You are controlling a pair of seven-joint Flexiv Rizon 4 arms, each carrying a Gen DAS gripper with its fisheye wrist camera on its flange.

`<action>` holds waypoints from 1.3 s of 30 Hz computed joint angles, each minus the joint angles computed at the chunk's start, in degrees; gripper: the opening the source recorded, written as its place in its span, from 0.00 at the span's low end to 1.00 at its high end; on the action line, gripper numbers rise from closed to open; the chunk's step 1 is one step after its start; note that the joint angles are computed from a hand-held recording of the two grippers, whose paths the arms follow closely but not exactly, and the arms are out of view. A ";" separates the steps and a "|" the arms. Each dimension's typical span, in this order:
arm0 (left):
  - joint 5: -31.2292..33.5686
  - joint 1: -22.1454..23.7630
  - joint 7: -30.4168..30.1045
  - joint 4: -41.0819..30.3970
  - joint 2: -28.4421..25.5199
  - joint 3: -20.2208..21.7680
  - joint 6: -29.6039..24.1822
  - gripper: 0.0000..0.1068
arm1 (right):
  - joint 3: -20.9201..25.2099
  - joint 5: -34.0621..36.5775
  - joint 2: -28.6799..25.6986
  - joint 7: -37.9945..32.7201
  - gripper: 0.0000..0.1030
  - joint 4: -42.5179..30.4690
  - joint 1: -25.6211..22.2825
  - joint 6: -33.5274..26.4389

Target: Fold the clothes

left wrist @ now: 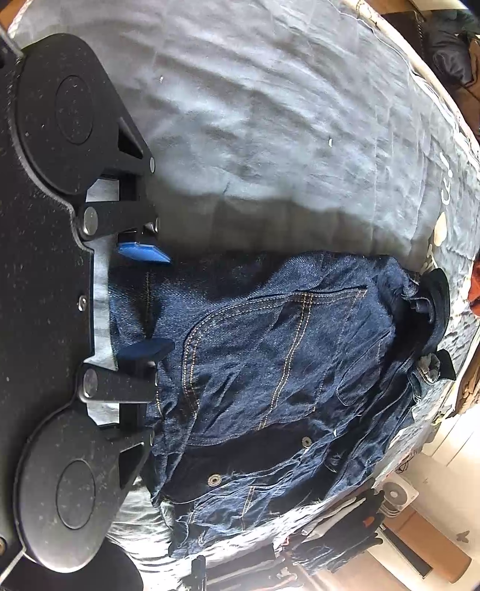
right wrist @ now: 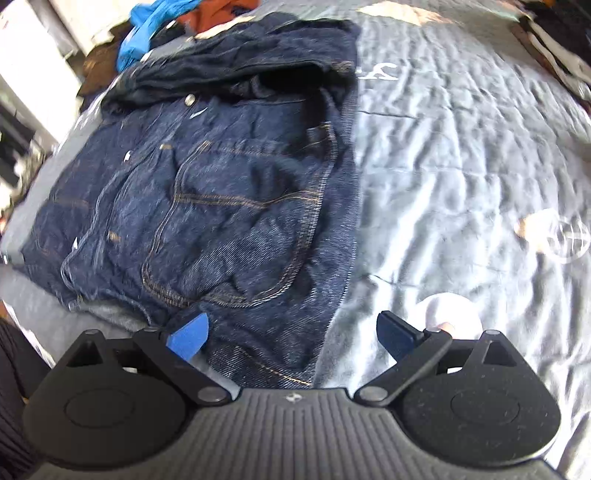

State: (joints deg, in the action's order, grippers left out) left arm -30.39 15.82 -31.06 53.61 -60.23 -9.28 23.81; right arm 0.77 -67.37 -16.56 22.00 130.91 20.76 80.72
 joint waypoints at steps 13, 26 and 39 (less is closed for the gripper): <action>-0.98 -0.51 3.13 4.38 1.15 -0.35 5.76 0.40 | 1.05 8.54 -4.31 -6.72 0.95 -2.35 1.42 -1.09; 0.17 -0.76 4.15 5.22 1.85 -0.25 6.25 0.50 | 3.88 25.06 -6.35 -24.45 0.94 -7.23 5.19 -9.88; 3.14 -1.41 1.00 -2.27 -1.02 1.40 -3.36 0.51 | 5.74 41.96 -8.28 -39.58 0.95 -6.82 4.97 -4.84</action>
State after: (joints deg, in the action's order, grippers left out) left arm -27.26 14.41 -30.05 51.35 -61.25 -7.87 20.44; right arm 6.52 -25.41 -24.84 -17.58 124.08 25.74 75.88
